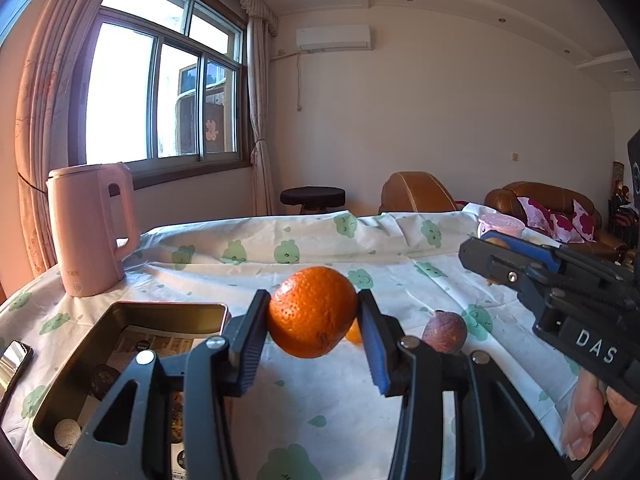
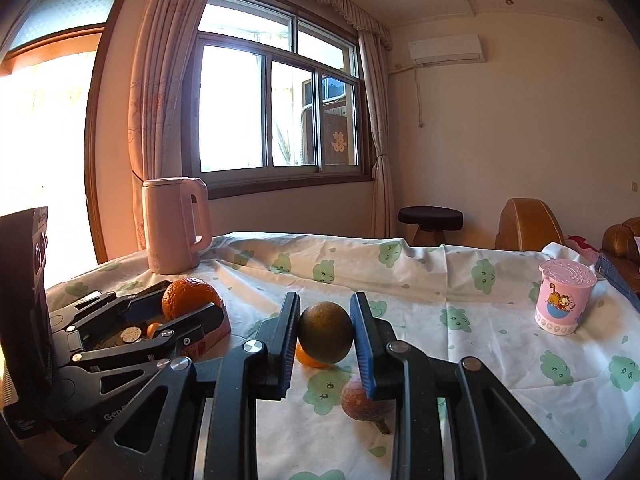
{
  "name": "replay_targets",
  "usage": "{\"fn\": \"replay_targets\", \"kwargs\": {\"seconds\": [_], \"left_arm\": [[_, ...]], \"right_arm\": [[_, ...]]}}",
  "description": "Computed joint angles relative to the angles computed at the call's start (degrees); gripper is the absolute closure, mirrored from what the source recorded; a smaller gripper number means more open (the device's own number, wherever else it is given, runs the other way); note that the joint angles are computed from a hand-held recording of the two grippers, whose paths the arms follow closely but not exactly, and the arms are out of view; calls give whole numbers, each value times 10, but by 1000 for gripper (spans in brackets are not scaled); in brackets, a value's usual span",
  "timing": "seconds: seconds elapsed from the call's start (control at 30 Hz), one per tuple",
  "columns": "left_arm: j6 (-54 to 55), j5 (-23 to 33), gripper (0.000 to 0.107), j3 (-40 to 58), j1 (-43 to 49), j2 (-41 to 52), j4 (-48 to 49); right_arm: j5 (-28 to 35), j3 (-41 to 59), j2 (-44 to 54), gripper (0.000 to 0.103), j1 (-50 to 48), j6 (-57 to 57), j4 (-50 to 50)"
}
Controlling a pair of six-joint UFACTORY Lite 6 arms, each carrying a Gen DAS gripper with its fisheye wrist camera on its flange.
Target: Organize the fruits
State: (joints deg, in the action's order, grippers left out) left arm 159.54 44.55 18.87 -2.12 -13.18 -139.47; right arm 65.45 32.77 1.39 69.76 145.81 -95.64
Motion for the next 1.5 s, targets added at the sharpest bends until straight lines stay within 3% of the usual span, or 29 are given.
{"fn": "replay_targets", "kwargs": {"seconds": [0.23, 0.53, 1.5], "left_arm": [[-67, 28, 61, 6, 113, 1, 115], [-108, 61, 61, 38, 215, 37, 194], [-137, 81, 61, 133, 361, 140, 280]], "right_arm": [[-39, 78, 64, 75, -4, -12, -32], [-81, 178, 149, 75, -12, -32, -64], [-166, 404, 325, 75, -22, -111, -84]]}}
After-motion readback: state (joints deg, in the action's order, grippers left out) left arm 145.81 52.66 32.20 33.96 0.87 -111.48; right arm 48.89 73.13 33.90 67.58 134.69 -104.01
